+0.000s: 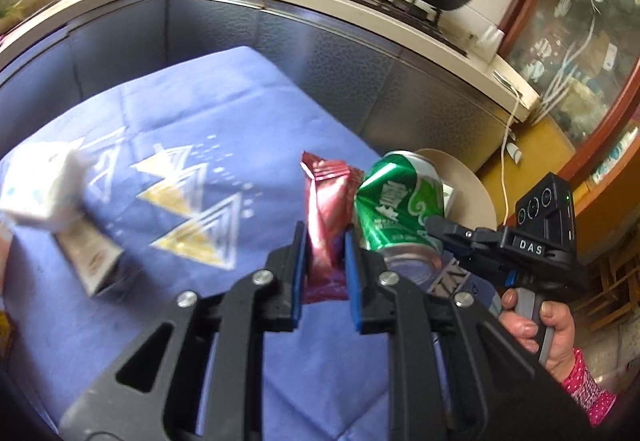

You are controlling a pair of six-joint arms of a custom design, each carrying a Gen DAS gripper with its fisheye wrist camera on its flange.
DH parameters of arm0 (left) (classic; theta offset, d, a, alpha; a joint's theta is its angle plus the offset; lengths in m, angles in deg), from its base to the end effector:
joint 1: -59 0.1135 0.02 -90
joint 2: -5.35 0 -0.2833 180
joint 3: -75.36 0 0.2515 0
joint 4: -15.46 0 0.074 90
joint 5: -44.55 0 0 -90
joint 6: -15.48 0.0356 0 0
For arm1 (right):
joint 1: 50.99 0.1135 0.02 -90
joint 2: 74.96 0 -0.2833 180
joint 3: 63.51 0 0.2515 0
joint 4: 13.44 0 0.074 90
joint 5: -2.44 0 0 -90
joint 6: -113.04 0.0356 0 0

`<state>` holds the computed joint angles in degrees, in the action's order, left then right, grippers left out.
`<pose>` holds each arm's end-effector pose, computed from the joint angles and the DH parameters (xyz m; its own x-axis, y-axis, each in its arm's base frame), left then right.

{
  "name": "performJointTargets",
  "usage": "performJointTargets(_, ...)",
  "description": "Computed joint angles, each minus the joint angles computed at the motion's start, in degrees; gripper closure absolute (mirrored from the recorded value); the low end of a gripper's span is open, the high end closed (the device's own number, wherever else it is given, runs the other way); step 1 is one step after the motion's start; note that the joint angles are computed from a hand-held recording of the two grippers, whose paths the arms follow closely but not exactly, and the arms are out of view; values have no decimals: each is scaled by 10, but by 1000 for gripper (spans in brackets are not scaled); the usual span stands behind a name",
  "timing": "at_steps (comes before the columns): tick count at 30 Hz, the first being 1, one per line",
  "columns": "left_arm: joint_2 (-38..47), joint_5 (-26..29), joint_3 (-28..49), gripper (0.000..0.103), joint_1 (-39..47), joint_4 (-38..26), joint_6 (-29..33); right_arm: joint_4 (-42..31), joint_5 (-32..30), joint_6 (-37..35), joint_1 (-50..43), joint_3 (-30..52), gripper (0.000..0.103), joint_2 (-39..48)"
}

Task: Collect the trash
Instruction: 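Carry the green can and pink wrapper over the wastebasket and open both tools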

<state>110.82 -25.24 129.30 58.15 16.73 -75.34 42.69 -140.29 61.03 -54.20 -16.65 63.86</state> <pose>0.3205 -0.0171 0.1070 -0.7721 -0.0020 -0.6354 0.2237 0.9351 -0.2748 0.3032 0.0114 -0.0073 -0.8363 0.4202 -0.3522 -0.1212 0.4848 0.8662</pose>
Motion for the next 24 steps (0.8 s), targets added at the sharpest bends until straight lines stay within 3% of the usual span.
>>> performJointTargets(3, 72, -13, 101, 86, -90, -31, -27, -23, -14, -37, -108, 4, 81, 1)
performJointTargets(6, 155, -17, 221, 86, -159, -73, -50, -68, 16, -102, -178, 11, 81, -13)
performJointTargets(10, 269, -47, 380, 86, -220, -125, -55, -97, 96, -173, -210, 25, 81, -14)
performJointTargets(15, 372, -94, 523, 86, -255, -195, -75, -100, 139, -228, -220, 62, 81, 35)
performJointTargets(18, 407, -115, 576, 75, -264, -239, -74, -89, 143, -238, -210, 77, 81, 63)
performJointTargets(20, 416, -128, 589, 50, -267, -253, -75, -88, 128, -238, -205, 89, 77, 81)
performJointTargets(21, 417, -134, 588, 44, -268, -250, -76, -88, 122, -237, -200, 93, 76, 87)
performJointTargets(22, 415, -141, 582, 39, -269, -242, -78, -91, 123, -243, -197, 96, 71, 90)
performJointTargets(24, 411, -143, 574, 39, -268, -237, -79, -75, 143, -241, -188, 85, 66, 87)
